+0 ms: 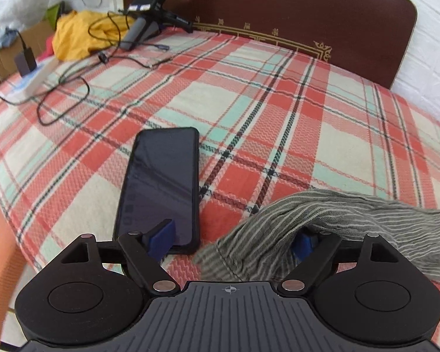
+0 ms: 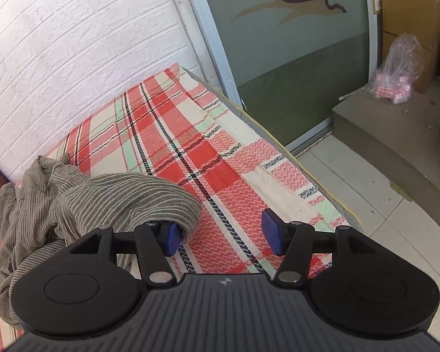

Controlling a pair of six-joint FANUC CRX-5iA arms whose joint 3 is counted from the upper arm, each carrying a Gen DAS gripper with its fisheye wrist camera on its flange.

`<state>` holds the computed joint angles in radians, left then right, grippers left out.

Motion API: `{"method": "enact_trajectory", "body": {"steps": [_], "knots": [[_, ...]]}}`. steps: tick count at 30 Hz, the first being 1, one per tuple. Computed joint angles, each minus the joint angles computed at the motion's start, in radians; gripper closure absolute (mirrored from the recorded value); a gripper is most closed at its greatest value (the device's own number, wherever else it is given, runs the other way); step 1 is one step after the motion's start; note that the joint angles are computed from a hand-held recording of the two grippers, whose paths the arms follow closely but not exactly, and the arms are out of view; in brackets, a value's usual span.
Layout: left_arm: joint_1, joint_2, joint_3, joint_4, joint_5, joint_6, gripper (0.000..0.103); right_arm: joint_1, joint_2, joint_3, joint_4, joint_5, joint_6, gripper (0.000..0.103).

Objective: Fold clothes

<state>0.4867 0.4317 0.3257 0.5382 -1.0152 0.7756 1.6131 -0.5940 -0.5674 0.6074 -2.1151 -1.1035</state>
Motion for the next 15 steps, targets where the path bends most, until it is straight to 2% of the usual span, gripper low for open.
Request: {"method": "enact_trajectory", "body": {"steps": [1, 4, 7, 9, 13, 15], "knots": [[0.009, 0.009, 0.009, 0.019, -0.027, -0.005, 0.015, 0.019, -0.016, -0.004, -0.001, -0.003, -0.012, 0.040], [0.024, 0.000, -0.005, 0.049, -0.033, -0.036, 0.015, 0.088, -0.054, -0.014, -0.003, -0.032, -0.071, 0.036], [0.033, -0.026, -0.045, 0.074, 0.000, -0.097, 0.015, 0.210, -0.119, -0.039, 0.007, -0.070, -0.194, 0.031], [0.044, -0.029, -0.049, 0.083, 0.016, -0.056, 0.015, 0.269, -0.142, -0.042, -0.008, -0.103, -0.266, 0.031], [0.050, -0.056, -0.079, 0.082, 0.112, -0.023, 0.019, 0.305, -0.155, -0.033, -0.034, -0.131, -0.312, 0.031], [0.046, -0.074, -0.099, 0.096, 0.136, -0.098, 0.018, 0.345, -0.173, -0.037, -0.030, -0.145, -0.344, 0.031]]}}
